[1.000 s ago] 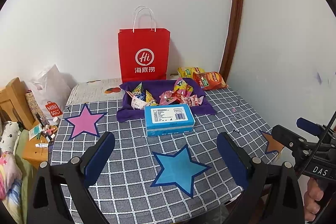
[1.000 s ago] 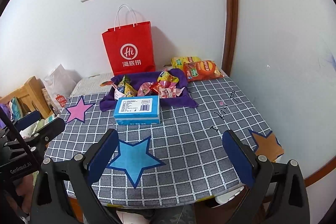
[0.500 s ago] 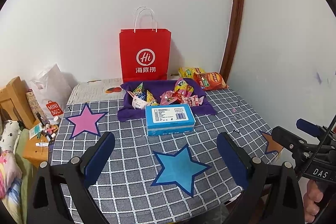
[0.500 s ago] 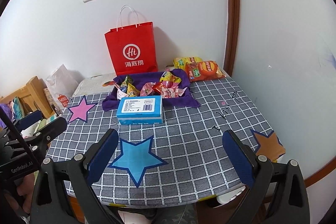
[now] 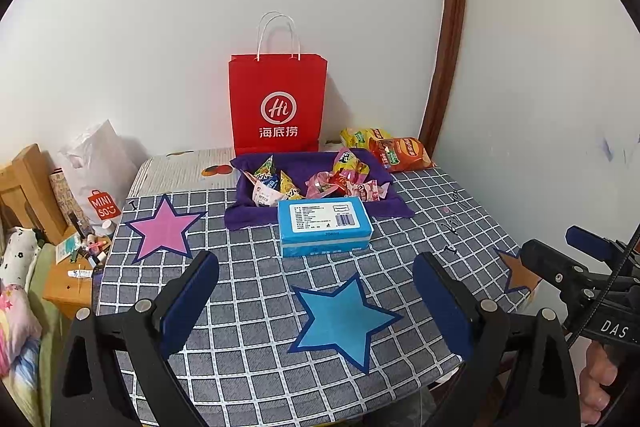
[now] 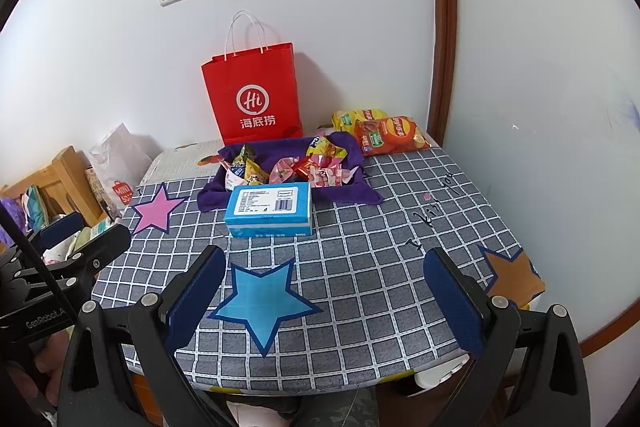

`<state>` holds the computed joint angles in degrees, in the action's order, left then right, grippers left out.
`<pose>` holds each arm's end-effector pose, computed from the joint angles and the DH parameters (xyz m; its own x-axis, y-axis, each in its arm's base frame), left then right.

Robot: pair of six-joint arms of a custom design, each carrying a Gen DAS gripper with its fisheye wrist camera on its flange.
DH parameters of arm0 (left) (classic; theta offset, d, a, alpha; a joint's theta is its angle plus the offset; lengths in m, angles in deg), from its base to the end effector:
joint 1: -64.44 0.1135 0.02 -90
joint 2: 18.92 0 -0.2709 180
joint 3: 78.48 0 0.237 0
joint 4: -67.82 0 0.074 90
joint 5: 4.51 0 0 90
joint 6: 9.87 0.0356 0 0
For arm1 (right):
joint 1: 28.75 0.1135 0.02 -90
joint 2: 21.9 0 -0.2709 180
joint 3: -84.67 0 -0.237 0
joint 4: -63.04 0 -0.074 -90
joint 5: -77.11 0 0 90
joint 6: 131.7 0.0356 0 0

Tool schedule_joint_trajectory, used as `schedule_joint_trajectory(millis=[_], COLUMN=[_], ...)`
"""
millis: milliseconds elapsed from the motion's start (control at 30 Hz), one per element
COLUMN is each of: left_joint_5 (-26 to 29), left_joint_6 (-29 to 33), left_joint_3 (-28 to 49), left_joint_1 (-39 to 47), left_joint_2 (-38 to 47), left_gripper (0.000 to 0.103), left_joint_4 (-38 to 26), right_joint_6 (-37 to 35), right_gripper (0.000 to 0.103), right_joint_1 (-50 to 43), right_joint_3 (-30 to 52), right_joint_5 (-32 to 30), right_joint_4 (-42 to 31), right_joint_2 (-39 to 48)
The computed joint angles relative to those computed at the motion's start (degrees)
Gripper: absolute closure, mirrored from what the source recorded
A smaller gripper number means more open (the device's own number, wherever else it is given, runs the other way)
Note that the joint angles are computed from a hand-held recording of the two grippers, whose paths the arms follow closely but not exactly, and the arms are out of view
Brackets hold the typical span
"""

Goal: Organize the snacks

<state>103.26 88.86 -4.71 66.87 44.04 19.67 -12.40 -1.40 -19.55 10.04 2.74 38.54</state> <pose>0.2157 -0.0017 0.3338 -0.5683 0.1205 -0.8139 0.2917 0.9545 -0.0623 0.1756 0.0752 0.3364 -0.6346 0.1792 -0.7518 0.1517 0.9827 0.1062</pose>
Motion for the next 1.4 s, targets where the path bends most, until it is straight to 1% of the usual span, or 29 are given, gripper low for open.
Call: schedule_joint_trajectory(millis=[1400], left_joint_5=[-0.33], left_joint_6=[-1.08], left_joint_3=[-1.14], left_joint_1=[-0.31], left_joint_2=[-1.41], left_gripper=[0.005], left_joint_4=[0.15], right_joint_6=[1.12], right_gripper=[0.005], right_joint_1=[2.65], right_joint_3=[0.12], right_joint_5=[1.27], right_joint_4=[-0.56], right_joint_2=[-0.5])
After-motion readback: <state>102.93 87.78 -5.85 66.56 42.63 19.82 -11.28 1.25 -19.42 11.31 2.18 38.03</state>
